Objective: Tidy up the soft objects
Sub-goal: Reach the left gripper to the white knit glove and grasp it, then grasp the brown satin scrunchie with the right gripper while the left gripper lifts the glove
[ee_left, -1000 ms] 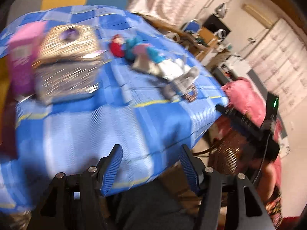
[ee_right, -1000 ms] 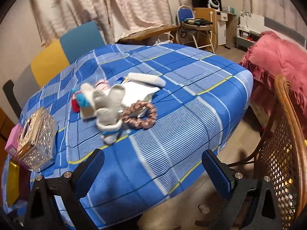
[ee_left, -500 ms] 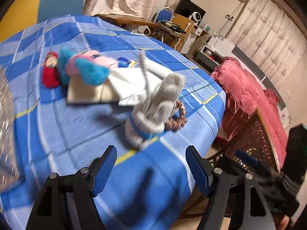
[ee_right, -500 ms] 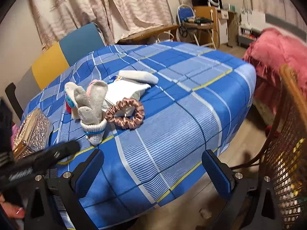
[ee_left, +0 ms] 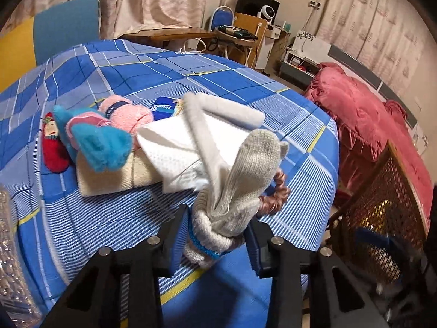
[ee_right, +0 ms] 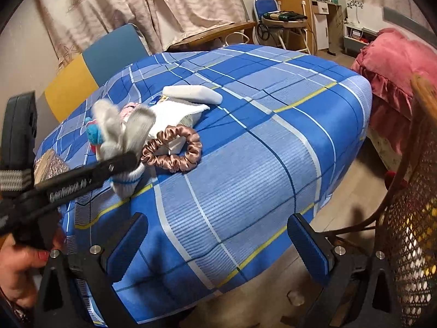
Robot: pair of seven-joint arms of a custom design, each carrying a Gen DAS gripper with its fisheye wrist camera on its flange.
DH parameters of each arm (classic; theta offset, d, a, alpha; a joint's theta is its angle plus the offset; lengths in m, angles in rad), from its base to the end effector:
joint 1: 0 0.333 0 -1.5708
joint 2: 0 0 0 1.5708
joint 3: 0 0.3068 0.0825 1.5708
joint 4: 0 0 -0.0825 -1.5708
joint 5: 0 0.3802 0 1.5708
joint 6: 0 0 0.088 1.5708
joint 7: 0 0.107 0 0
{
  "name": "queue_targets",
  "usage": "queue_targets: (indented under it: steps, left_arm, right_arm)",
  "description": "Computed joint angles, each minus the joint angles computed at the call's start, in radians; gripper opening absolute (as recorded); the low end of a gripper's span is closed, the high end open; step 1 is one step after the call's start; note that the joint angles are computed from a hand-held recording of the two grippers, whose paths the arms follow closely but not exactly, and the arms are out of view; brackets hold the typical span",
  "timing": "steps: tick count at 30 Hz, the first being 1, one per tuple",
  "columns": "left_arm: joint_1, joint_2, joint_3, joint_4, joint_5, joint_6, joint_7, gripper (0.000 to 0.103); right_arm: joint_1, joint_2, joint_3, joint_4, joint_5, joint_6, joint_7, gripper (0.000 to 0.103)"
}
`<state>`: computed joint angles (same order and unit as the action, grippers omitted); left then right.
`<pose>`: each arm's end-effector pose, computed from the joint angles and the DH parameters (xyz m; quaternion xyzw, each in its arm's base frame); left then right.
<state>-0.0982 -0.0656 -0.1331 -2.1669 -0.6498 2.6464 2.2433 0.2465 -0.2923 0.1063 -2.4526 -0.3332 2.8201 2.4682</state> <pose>0.5485 -0.1137 0.4726 -0.5152 0.7885 -0.3208 0.0997 0.4501 0.1853 0.4736 -0.5748 0.7457 -0.1644 0.2939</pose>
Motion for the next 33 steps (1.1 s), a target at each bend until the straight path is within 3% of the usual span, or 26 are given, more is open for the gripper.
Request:
queue_targets:
  steps: [8, 14, 18, 20, 28, 33]
  left_arm:
    - [0.014, -0.103, 0.042, -0.104, -0.066, 0.003, 0.024, 0.035]
    - [0.012, -0.207, 0.083, -0.202, -0.134, 0.000, 0.050, 0.034]
    - [0.012, -0.302, 0.117, -0.279, -0.169, -0.006, 0.076, 0.034]
    - [0.016, -0.337, 0.129, -0.305, -0.167, -0.010, 0.076, 0.034]
    - [0.052, -0.473, 0.195, -0.399, -0.175, -0.043, 0.068, 0.034]
    - [0.080, -0.538, 0.232, -0.431, -0.174, -0.056, 0.063, 0.034]
  right_arm:
    - [-0.064, 0.103, 0.045, 0.114, -0.204, 0.049, 0.077, 0.103]
    - [-0.032, 0.240, 0.018, 0.253, -0.288, 0.029, 0.077, 0.103]
    - [0.004, 0.313, -0.014, 0.318, -0.256, -0.001, 0.038, 0.102]
    - [0.019, 0.340, -0.026, 0.346, -0.262, -0.023, 0.037, 0.097]
    - [0.037, 0.342, -0.044, 0.316, -0.142, 0.042, -0.027, 0.051]
    - [0.044, 0.311, -0.040, 0.283, -0.138, 0.054, -0.023, 0.035]
